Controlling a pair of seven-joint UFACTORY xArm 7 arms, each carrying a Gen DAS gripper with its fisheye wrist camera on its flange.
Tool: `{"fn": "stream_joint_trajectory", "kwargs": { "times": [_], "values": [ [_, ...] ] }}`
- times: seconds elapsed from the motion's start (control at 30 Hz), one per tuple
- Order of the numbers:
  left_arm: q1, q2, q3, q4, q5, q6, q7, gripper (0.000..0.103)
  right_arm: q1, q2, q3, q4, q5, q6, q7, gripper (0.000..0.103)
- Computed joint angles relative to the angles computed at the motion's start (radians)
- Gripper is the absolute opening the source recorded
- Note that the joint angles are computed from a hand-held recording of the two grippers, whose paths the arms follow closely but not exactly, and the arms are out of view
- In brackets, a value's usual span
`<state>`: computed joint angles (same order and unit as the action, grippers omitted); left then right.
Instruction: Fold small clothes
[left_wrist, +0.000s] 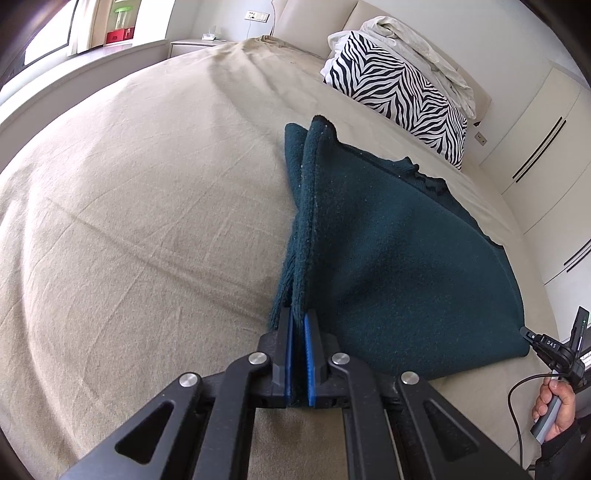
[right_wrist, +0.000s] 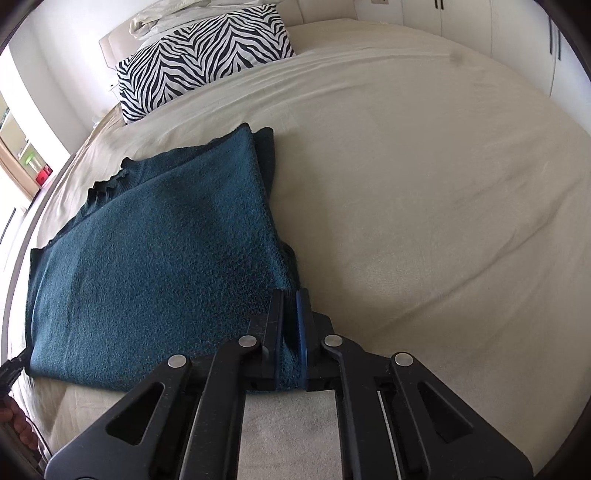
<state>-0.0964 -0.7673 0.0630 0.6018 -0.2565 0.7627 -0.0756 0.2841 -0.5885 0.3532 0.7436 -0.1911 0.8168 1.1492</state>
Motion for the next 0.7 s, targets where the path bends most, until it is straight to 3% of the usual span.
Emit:
{"fn": "stream_joint_trajectory", "kwargs": {
  "times": [0.23,0.37,0.4,0.47,0.53,0.6,0.7],
  "values": [
    [0.000,-0.015,-0.006,-0.013,0.006,0.000,-0.011,0.007,0.010,-0.033,-0.023,-0.058,0.022,-0.079,-0.012,0.007],
    [0.010,-0.029,0.002,-0.009,-0.005,-0.001,-0.034,0.011,0.006,-0.058,-0.028,-0.048,0.054,-0.036,-0.007,0.028],
    [0.033,-0.038,-0.016,-0.003,0.018,-0.008,-0.052,0.018,-0.002,-0.073,-0.020,-0.042,0.051,-0.026,0.004,0.031],
    [0.059,-0.045,-0.035,0.021,0.054,-0.036,-0.072,0.023,-0.029,-0.107,0.010,-0.028,0.017,-0.017,0.030,0.050],
    [0.063,-0.017,-0.050,0.069,0.097,-0.071,-0.061,0.024,-0.043,-0.116,0.020,-0.001,-0.012,-0.031,0.019,0.050],
    [0.035,0.050,-0.055,0.127,0.126,-0.099,-0.017,0.044,-0.046,-0.086,0.015,0.030,-0.023,-0.087,-0.010,0.050],
    [-0.002,0.191,-0.066,0.198,0.142,-0.150,0.035,0.048,-0.006,0.053,-0.035,0.087,0.041,-0.262,-0.079,0.050]
  ]
}}
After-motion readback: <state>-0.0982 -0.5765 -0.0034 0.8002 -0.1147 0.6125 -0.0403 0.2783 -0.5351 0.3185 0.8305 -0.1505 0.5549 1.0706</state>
